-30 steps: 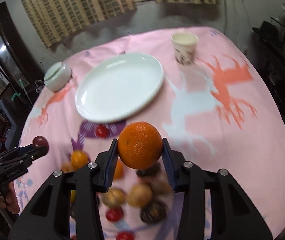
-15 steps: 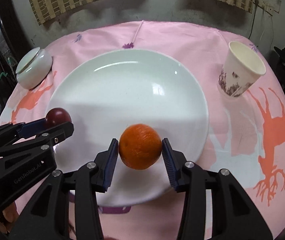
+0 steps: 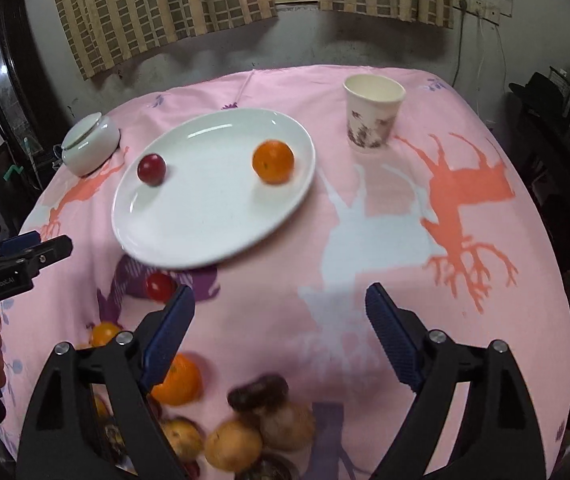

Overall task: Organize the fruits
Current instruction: 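Place the plum on the white plate with the left tool while the right tool places the mandarin, then grasp a dark plum with the left tool while the right tool grasps a red tomato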

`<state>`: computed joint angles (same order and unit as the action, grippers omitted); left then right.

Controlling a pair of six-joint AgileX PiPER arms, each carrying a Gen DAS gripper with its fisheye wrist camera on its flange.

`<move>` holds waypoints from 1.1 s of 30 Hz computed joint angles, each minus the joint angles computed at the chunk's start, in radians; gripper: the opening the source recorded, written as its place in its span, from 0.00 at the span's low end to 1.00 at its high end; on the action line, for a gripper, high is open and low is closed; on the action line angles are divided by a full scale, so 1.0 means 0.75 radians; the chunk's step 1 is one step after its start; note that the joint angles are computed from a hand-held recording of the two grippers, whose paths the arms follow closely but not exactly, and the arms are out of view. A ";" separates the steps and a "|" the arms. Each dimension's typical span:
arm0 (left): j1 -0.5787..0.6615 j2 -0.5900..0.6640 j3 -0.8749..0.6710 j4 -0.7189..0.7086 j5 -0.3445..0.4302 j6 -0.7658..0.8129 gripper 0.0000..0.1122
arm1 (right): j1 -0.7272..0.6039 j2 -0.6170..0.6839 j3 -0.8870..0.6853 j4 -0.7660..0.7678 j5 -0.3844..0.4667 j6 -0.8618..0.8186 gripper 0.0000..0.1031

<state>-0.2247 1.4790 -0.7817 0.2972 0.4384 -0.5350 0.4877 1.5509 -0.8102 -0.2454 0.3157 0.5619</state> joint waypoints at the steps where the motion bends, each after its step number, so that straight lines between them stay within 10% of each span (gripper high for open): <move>1: -0.019 -0.050 0.064 0.025 0.013 -0.036 0.78 | 0.009 -0.043 0.057 -0.014 0.007 0.038 0.85; 17: -0.399 -0.538 0.510 -0.080 0.293 -0.294 0.79 | 0.591 -0.344 0.456 -0.259 0.147 0.692 0.85; 26: -0.531 -0.623 0.555 -0.090 0.359 -0.390 0.79 | 0.751 -0.147 0.434 -0.377 0.086 0.818 0.38; 33: -0.738 -0.588 0.567 -0.153 0.338 -0.449 0.79 | 0.759 -0.167 0.456 -0.391 0.091 0.858 0.31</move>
